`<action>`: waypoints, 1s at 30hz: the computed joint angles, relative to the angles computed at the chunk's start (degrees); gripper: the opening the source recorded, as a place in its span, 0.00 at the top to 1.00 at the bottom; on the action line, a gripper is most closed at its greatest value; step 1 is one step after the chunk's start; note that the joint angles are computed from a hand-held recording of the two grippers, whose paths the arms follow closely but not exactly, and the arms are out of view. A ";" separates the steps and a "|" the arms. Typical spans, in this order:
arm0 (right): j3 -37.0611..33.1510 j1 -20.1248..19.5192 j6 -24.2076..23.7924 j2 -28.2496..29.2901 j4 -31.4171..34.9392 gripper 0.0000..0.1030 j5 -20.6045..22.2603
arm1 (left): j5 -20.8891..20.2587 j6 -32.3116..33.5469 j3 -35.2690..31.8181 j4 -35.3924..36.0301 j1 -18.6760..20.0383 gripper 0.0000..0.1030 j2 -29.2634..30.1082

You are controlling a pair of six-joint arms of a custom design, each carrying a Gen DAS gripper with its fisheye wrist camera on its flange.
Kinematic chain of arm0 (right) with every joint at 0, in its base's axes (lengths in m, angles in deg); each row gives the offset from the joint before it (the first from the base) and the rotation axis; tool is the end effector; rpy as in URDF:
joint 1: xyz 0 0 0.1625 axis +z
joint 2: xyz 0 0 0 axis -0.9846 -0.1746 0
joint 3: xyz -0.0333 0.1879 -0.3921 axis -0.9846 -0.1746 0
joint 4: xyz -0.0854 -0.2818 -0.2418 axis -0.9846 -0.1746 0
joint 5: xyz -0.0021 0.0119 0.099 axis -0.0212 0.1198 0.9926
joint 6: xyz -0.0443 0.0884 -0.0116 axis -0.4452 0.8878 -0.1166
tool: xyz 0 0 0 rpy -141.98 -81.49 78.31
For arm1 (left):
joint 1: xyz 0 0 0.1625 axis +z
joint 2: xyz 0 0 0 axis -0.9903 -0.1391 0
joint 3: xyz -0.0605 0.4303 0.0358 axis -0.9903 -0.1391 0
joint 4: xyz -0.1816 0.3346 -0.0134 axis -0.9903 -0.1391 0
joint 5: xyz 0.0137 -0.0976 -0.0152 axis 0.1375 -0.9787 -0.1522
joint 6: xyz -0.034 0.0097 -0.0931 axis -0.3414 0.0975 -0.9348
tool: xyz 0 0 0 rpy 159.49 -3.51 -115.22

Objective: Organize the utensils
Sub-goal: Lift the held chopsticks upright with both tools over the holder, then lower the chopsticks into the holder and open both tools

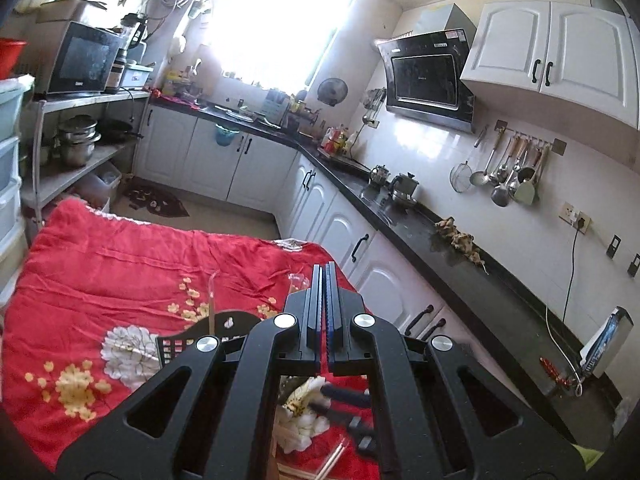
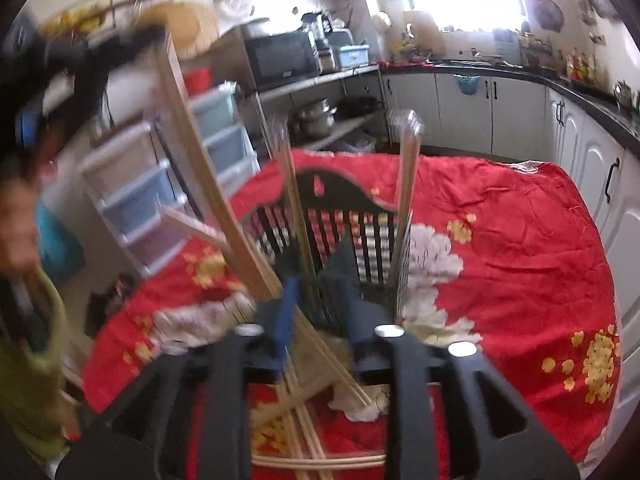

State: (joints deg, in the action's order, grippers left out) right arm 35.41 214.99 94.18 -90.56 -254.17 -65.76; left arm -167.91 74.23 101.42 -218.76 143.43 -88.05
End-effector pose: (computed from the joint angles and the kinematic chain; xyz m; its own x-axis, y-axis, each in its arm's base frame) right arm 0.4354 -0.3531 0.0021 -0.8189 -0.0960 0.5658 -0.4959 0.6146 -0.6135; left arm -0.1137 -0.4628 0.4767 -0.6590 0.7461 -0.0947 0.6541 0.5064 -0.5619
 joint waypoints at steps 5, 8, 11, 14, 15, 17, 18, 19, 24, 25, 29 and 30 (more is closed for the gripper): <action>-1.96 -0.62 -4.56 4.30 0.36 0.60 -2.55 | 0.37 -0.57 -1.20 -0.67 -0.71 1.00 0.66; -4.39 -0.97 -7.78 7.19 1.50 0.52 -4.17 | 0.65 -0.61 -2.15 -1.03 -1.11 1.00 1.02; -7.36 -1.06 -10.57 9.70 2.92 0.52 -6.63 | 0.96 -0.47 -3.18 -1.12 -1.45 1.00 1.37; -10.11 -1.58 -12.66 11.63 3.79 0.52 -8.43 | 1.68 -0.18 -4.07 -1.26 -1.93 1.00 1.65; -11.08 -1.86 -12.93 12.26 4.12 0.52 -9.29 | 1.90 -0.08 -4.41 -1.30 -2.09 1.00 1.72; -11.96 -2.46 -12.82 12.63 4.68 0.55 -9.31 | 2.28 0.03 -4.96 -1.51 -2.26 1.00 1.82; -12.19 -2.84 -12.53 12.70 4.98 0.65 -9.16 | 2.39 0.18 -5.10 -1.65 -2.24 1.00 1.81; -12.32 -3.03 -12.37 12.66 5.39 0.72 -8.86 | 2.64 0.18 -5.31 -1.87 -2.30 1.00 1.87; -10.27 -3.52 -10.74 10.86 4.31 0.95 -5.98 | 3.60 0.18 -6.63 -2.51 -1.90 1.00 2.41; -9.17 -3.34 -10.12 9.95 2.99 0.95 -4.44 | 3.72 0.12 -6.95 -2.62 -1.71 1.00 2.60; -6.00 -2.08 -9.54 6.37 -3.02 0.95 0.25 | 4.03 -0.32 -7.98 -2.96 -0.97 1.00 3.48; -5.70 -1.46 -10.56 5.55 -5.50 0.95 0.48 | 4.01 -0.41 -8.24 -2.92 -0.72 1.00 3.73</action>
State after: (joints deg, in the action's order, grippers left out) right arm 29.70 213.53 83.62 -85.01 -259.67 -65.28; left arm -163.89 73.82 93.18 -221.68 142.72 -84.32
